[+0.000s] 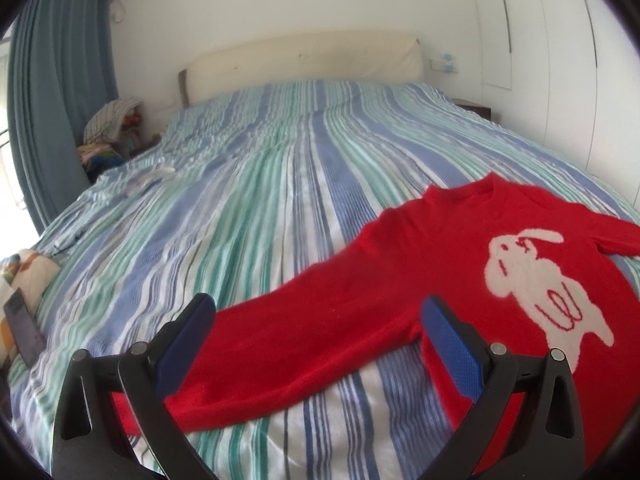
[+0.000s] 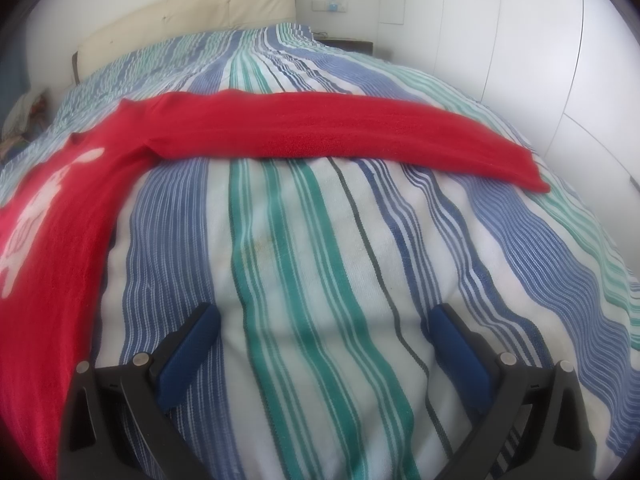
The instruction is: Fold small clothes
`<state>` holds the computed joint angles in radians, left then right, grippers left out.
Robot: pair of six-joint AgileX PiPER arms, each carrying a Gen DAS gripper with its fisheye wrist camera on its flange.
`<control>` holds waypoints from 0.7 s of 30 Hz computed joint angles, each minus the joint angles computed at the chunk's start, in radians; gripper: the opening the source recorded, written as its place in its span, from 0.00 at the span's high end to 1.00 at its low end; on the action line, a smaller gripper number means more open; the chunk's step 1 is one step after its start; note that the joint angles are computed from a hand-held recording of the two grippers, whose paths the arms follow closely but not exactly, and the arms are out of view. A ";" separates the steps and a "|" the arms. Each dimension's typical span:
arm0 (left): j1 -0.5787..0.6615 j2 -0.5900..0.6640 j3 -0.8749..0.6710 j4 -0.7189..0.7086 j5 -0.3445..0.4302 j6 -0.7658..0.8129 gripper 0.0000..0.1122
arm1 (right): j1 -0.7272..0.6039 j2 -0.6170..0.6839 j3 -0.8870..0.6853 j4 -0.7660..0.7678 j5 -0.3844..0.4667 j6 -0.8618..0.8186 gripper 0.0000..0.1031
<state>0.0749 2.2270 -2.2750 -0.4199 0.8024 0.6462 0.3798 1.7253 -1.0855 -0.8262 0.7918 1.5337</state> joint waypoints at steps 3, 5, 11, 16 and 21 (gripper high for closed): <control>0.010 0.011 -0.027 -0.005 0.015 -0.009 0.08 | 0.001 -0.002 0.002 0.000 0.000 0.001 0.00; 0.014 0.017 -0.042 -0.007 0.025 -0.014 0.08 | 0.001 -0.001 0.001 0.000 0.001 0.001 0.00; 0.011 0.003 -0.016 -0.007 0.001 0.013 0.08 | 0.000 -0.001 0.002 -0.001 0.000 0.001 0.00; 0.010 0.014 -0.034 -0.003 0.015 0.007 0.08 | 0.000 -0.001 0.002 -0.001 -0.001 0.002 0.00; 0.009 0.023 -0.047 0.008 0.023 -0.004 0.08 | 0.000 -0.001 0.002 -0.001 0.000 0.001 0.00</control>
